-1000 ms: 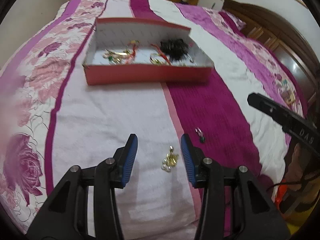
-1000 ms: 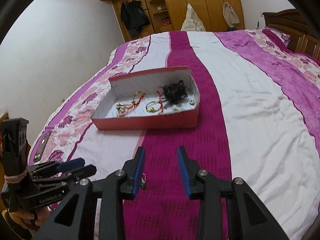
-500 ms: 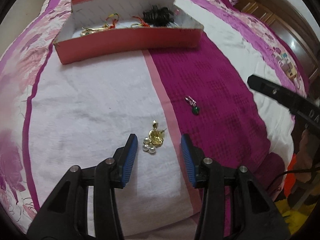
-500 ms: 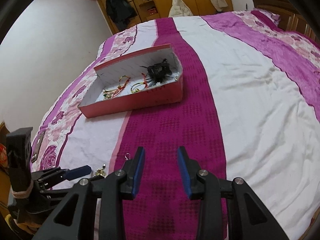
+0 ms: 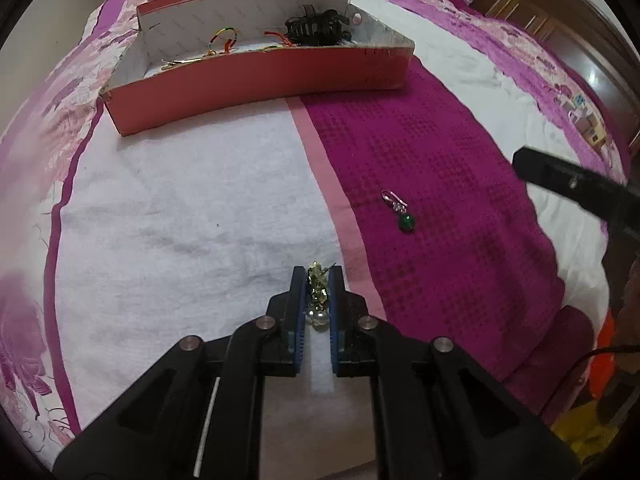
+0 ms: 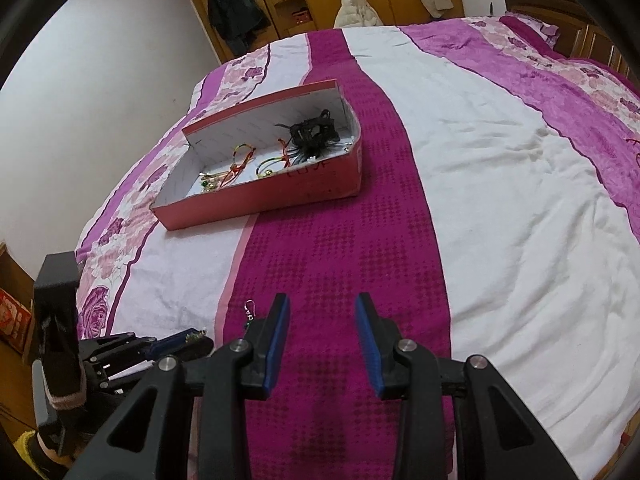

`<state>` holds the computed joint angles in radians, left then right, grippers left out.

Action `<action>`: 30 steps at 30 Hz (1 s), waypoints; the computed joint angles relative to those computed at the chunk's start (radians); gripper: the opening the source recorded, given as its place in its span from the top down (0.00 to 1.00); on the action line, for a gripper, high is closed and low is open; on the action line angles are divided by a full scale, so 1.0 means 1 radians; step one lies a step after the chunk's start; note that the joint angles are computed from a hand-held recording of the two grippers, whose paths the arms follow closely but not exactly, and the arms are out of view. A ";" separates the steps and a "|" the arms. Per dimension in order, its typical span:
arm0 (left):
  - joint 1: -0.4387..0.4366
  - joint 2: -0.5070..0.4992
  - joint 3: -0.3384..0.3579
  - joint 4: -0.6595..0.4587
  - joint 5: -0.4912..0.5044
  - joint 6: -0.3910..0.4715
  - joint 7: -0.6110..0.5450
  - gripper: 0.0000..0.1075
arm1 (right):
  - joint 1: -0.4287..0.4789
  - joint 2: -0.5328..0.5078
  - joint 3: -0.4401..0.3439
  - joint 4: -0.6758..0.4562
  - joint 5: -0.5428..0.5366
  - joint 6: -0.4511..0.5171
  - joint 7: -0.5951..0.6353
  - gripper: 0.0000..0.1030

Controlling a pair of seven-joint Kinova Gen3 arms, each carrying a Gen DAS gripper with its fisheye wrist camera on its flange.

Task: Organize jewelry
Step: 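Grasp the small gold charm with the left tool while the right tool grasps the other green bead earring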

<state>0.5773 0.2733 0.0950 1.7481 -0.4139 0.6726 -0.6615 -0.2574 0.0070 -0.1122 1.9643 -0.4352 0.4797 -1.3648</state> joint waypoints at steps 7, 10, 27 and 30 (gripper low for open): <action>0.003 -0.043 -0.012 0.029 -0.032 -0.033 0.055 0.98 | -0.009 0.022 -0.013 -0.028 -0.007 0.032 0.018 0.64; 0.007 -0.069 -0.018 0.045 -0.081 -0.032 0.113 0.98 | -0.028 0.041 -0.027 -0.047 0.033 0.047 0.001 0.64; -0.074 -0.128 0.018 0.115 -0.170 -0.035 0.266 0.98 | -0.100 0.175 -0.071 -0.134 0.147 0.098 -0.087 0.64; -0.081 -0.128 0.022 0.117 -0.168 -0.040 0.268 0.98 | -0.091 0.183 -0.079 -0.132 0.140 0.094 -0.077 0.64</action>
<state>0.4967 0.1452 0.1173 1.8656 -0.5817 0.6322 -0.3932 -0.3487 0.1897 -0.1912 1.8324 -0.2949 0.5738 -1.4420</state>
